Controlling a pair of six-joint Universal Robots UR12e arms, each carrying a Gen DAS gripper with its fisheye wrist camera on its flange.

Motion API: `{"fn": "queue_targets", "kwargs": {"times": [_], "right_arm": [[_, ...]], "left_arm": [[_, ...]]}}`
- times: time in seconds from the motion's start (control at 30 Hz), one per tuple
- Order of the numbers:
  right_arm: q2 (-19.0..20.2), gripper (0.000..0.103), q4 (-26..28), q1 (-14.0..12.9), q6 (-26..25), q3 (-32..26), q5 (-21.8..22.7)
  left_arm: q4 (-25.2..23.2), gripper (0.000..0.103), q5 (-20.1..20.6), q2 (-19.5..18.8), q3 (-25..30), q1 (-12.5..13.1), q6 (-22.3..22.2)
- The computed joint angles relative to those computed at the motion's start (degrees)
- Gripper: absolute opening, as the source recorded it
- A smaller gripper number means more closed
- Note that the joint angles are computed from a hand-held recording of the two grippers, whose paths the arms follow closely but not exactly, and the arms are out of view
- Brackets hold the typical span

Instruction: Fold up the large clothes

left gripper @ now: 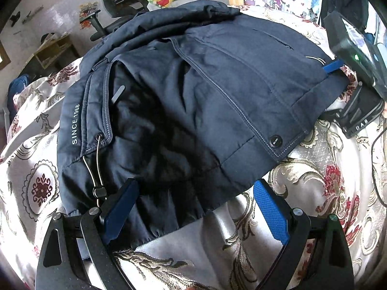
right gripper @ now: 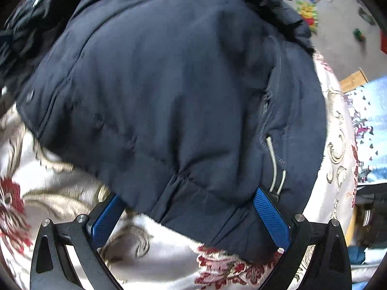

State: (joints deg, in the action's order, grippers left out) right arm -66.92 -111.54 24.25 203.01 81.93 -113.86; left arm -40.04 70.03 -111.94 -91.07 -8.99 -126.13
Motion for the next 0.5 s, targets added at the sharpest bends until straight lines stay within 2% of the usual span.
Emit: {"fn": "queue_targets", "kwargs": {"times": [0.17, 0.23, 0.4, 0.5], "right_arm": [[-3.28, 0.103, -12.69, -1.17, 3.0, 3.73, 1.86], [-3.13, 0.103, -14.55, -2.07, 3.03, 2.39, 4.19], [-2.85, 0.103, -12.99, -5.3, 3.1, -1.11, 14.64], [-1.43, 0.103, -9.82, -5.95, 2.63, -4.38, 17.29]], "left_arm": [[0.49, 0.093, -1.14, 0.58, -0.67, 0.47, -0.21], [0.36, 0.093, -1.68, 0.83, -0.85, 0.69, -0.03], [1.53, 0.093, -1.22, 1.49, -1.8, 0.72, 0.99], [3.91, 0.093, 1.44, 1.35, -2.4, 0.07, 1.59]]}}
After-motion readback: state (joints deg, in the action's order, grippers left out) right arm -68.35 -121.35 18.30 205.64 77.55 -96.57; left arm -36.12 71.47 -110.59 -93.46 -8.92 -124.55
